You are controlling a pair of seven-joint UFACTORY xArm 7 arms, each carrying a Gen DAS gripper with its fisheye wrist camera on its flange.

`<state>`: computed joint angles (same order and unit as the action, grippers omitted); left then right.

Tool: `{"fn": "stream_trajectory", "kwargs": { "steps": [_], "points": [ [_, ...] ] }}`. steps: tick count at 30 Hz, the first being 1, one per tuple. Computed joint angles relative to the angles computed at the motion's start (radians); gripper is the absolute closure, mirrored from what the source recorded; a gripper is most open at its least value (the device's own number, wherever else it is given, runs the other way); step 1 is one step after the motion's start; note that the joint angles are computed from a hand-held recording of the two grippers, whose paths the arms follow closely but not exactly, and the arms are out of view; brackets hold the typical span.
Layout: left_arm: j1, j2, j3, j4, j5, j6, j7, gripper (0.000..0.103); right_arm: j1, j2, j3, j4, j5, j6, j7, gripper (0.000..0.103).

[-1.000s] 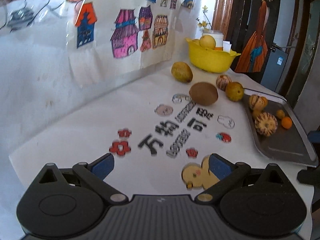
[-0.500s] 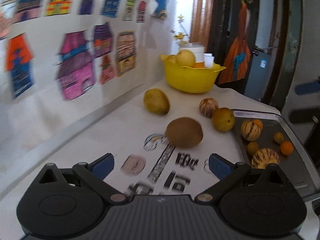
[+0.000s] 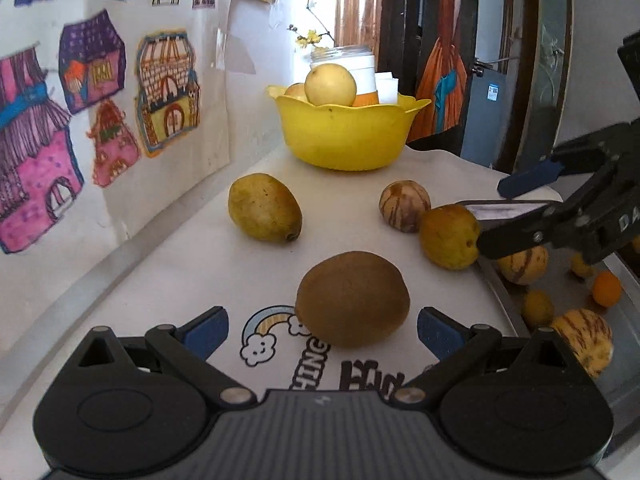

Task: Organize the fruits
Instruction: 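Grasp a brown kiwi-like fruit with the left tool while the right tool grasps a yellow pear-shaped fruit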

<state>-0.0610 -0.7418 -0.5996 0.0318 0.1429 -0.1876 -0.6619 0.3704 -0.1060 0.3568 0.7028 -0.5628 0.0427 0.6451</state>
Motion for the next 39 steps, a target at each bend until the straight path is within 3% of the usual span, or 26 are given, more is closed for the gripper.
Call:
{"fn": "stream_trajectory", "kwargs": {
  "steps": [4, 10, 17, 23, 27, 33, 37, 39],
  "points": [
    [0.042, 0.075, 0.0, 0.015, 0.0, -0.064, 0.039, 0.003, -0.01, 0.041, -0.005, 0.035, -0.068, 0.02, 0.025, 0.02],
    [0.071, 0.136, -0.034, 0.034, -0.039, -0.11, 0.13, 0.01, 0.043, 0.094, -0.074, 0.068, -0.068, 0.038, -0.021, 0.025],
    [0.128, 0.208, -0.096, 0.059, -0.118, -0.179, 0.225, 0.011, 0.09, 0.137, -0.119, 0.09, 0.089, 0.03, -0.169, 0.028],
    [0.097, 0.268, -0.061, 0.076, -0.162, -0.206, 0.303, 0.02, 0.107, 0.146, -0.123, 0.095, 0.223, 0.033, -0.313, 0.032],
    [0.045, 0.305, -0.011, 0.084, -0.182, -0.223, 0.344, 0.034, 0.106, 0.158, -0.11, 0.09, 0.356, 0.014, -0.418, 0.036],
    [-0.011, 0.315, 0.02, 0.089, -0.258, -0.21, 0.383, 0.035, 0.133, 0.165, -0.144, 0.091, 0.304, 0.001, -0.373, 0.036],
    [0.016, 0.247, -0.042, 0.089, -0.336, -0.12, 0.348, 0.035, 0.141, 0.165, -0.155, 0.092, 0.272, 0.001, -0.351, 0.035],
    [0.004, 0.227, -0.021, 0.083, -0.324, -0.097, 0.312, 0.035, 0.147, 0.169, -0.164, 0.096, 0.236, 0.003, -0.328, 0.035]
  ]
}}
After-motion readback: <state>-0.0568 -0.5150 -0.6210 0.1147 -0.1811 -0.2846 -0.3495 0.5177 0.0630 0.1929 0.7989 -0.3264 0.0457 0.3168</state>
